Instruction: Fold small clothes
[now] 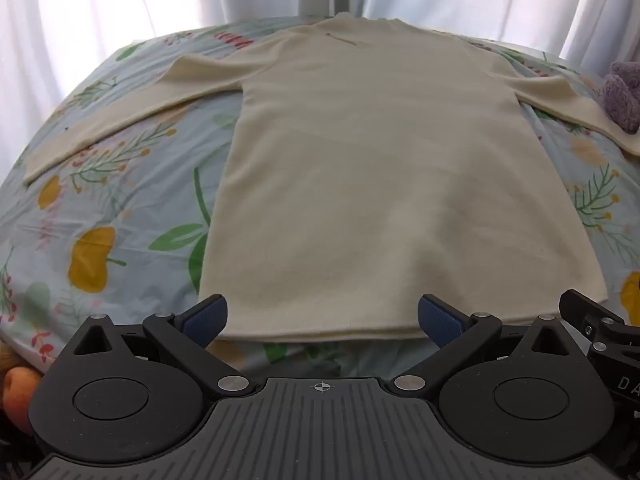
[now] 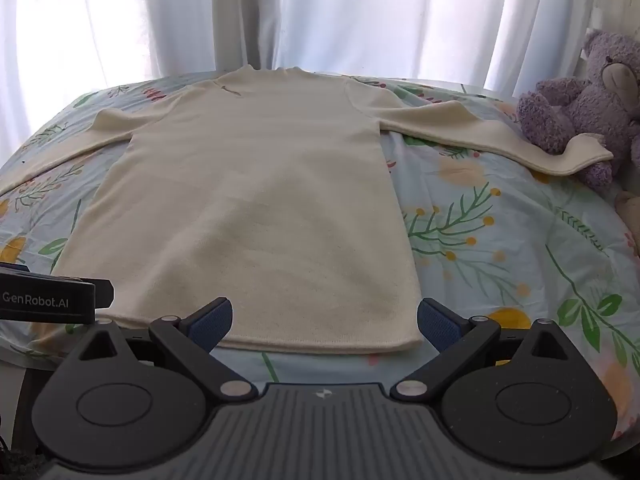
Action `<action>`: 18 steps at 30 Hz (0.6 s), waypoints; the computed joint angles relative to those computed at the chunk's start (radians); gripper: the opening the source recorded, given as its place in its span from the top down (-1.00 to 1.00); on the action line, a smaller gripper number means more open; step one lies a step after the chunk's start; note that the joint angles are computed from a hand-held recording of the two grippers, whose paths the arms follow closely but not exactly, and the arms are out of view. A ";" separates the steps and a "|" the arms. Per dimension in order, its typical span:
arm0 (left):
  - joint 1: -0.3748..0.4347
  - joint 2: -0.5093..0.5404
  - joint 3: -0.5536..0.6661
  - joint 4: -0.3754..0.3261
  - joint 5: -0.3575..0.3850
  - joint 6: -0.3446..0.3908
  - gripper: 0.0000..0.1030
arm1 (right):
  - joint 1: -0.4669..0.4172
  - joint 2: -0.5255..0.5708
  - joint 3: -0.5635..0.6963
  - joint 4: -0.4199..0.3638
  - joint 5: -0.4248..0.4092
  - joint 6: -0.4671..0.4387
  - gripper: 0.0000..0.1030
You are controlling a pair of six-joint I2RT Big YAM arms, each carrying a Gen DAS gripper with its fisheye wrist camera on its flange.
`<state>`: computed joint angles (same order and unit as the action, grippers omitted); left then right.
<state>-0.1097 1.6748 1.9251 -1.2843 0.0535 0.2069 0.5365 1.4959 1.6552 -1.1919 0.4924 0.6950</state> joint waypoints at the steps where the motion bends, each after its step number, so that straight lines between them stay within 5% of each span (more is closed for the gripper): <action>1: 0.000 0.002 0.002 -0.003 0.001 -0.004 -1.00 | 0.001 -0.001 -0.001 0.000 0.004 0.005 -0.92; 18: 0.005 0.022 0.043 -0.029 0.035 -0.009 -1.00 | 0.005 -0.004 0.006 0.004 0.022 -0.003 -0.92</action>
